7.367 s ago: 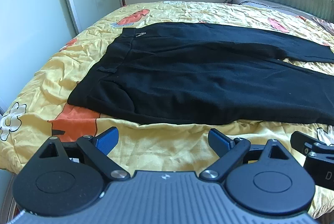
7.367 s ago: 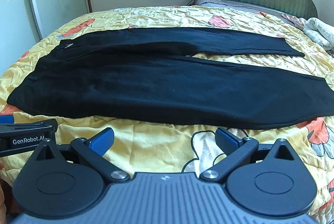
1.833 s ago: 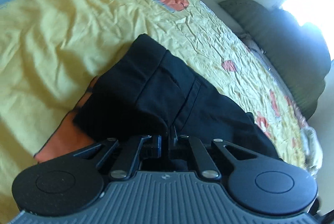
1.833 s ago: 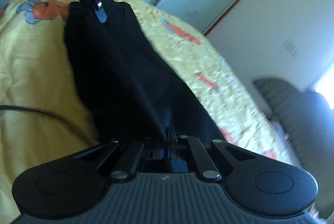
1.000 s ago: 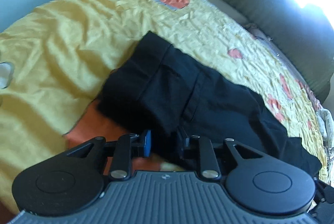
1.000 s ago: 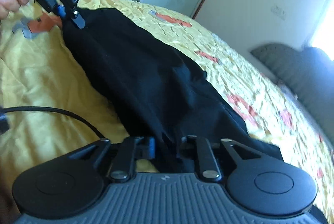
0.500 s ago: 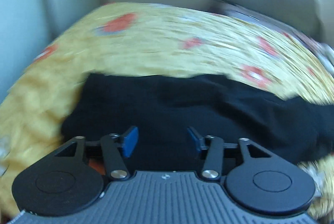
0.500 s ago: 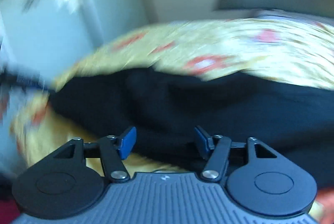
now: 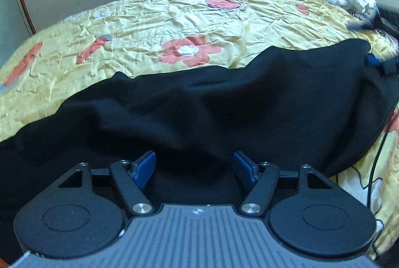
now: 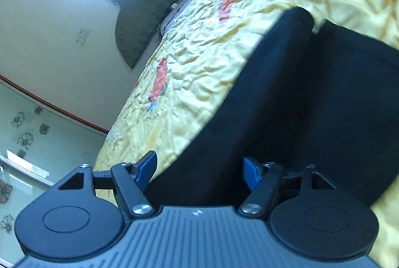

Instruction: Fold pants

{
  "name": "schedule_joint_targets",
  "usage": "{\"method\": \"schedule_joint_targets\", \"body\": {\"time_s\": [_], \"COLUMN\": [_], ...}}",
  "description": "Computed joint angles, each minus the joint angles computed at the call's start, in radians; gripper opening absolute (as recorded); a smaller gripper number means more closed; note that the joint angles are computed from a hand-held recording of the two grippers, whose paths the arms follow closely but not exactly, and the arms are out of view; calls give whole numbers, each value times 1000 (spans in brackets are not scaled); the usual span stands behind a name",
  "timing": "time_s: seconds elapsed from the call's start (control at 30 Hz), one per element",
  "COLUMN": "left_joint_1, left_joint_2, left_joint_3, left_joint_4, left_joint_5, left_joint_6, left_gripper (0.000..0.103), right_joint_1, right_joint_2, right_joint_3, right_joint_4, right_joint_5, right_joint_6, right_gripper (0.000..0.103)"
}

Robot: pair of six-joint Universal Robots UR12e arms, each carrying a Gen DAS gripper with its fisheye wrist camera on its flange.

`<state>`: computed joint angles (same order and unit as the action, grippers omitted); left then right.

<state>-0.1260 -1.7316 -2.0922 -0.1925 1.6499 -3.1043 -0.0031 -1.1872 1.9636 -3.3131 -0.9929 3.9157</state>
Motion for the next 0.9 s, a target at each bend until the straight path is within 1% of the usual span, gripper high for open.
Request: {"method": "schedule_joint_targets", "body": {"time_s": [0.07,0.13,0.2,0.23,0.27,0.3,0.33,0.37,0.4,0.43,0.47,0.5,0.57,0.63,0.67,0.7,0.77,0.8,0.83,0.9], "left_joint_1": [2,1,-2,-3,-3,0,3,5,6,7,6,6,4,3,4,5,12,13,15,20], "left_joint_2": [-1,-3,-4,-4,-3,-2,-3,-3,-4,-5,-7,-8,-9,-8,-7,-5,1,4,6,12], "left_joint_3": [-2,3,8,10,10,9,7,4,1,0,0,0,1,1,1,1,0,1,2,2], "left_joint_4": [2,-2,-7,-11,-13,-13,-8,-1,7,12,15,18,18,16,14,9,1,-5,-13,-14], "left_joint_5": [-3,-1,4,6,5,-1,-7,-13,-15,-17,-17,-17,-14,-15,-17,-22,-39,-43,-48,-67], "left_joint_6": [-16,-30,-35,-33,-34,-36,-37,-38,-38,-40,-41,-40,-41,-45,-48,-52,-58,-62,-64,-66], "left_gripper": [73,75,75,75,75,75,75,76,76,77,77,78,79,79,79,79,79,80,79,79], "right_joint_1": [12,32,51,59,71,81,86,83,76,72,67,58,31,10,8,12,26,30,32,38], "right_joint_2": [7,31,72,88,106,111,112,111,105,94,79,70,61,78,87,96,108,121,137,164], "right_joint_3": [-63,-142,-239,-273,-316,-335,-341,-329,-302,-269,-242,-218,-184,-176,-178,-187,-209,-221,-231,-247], "right_joint_4": [81,156,235,268,321,352,352,310,227,153,119,94,73,43,36,49,124,133,120,69], "right_joint_5": [-26,-50,-37,-42,-80,-129,-171,-175,-176,-200,-222,-212,-133,-26,2,-1,-27,-19,-10,-32], "right_joint_6": [-69,-145,-251,-291,-333,-336,-314,-292,-256,-214,-181,-159,-129,-89,-69,-58,-68,-62,-38,9], "right_gripper": [72,77,78,78,78,78,78,78,78,78,79,80,80,80,80,80,79,79,79,79]}}
